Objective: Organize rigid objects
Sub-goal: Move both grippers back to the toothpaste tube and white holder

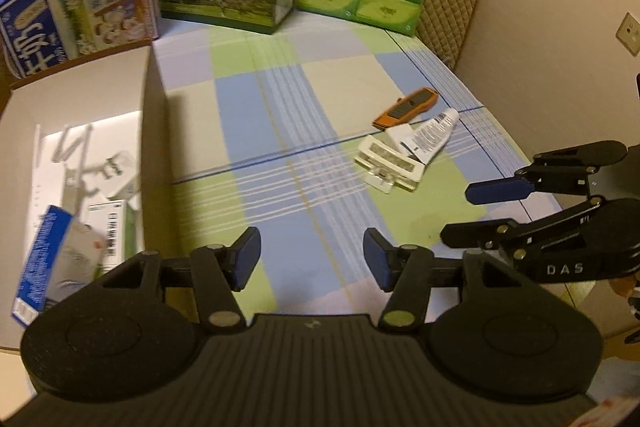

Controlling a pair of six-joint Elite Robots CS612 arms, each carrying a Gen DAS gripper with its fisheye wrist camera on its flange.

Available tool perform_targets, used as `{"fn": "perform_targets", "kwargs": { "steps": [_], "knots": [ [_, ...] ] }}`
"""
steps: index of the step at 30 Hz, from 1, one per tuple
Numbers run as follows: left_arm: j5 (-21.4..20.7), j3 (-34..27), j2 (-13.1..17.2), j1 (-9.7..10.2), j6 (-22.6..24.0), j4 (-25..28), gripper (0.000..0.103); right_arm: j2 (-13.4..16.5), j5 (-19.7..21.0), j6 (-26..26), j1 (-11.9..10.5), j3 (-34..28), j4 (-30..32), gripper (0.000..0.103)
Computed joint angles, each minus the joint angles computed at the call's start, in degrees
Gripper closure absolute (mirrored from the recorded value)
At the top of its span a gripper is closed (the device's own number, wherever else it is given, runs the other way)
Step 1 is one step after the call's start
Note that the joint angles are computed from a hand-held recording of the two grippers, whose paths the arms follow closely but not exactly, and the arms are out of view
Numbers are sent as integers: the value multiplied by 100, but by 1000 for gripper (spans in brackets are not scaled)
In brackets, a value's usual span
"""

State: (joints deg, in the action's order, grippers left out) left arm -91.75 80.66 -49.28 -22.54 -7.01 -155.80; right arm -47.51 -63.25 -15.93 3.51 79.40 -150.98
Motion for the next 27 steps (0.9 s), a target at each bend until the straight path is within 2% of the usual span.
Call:
{"fn": "perform_targets", "kwargs": {
  "steps": [13, 18, 22, 27],
  "knots": [
    [33, -652, 513, -277, -100, 534, 49, 103, -481, 609, -381, -1, 84, 58],
    [5, -1008, 786, -349, -143, 754, 49, 235, -843, 1235, -491, -103, 20, 58],
    [143, -1270, 987, -401, -264, 850, 49, 326, -940, 1715, -591, -207, 9, 58],
    [243, -1557, 1203, -425, -362, 821, 50, 415, -986, 2069, -682, -308, 18, 58]
  ]
}}
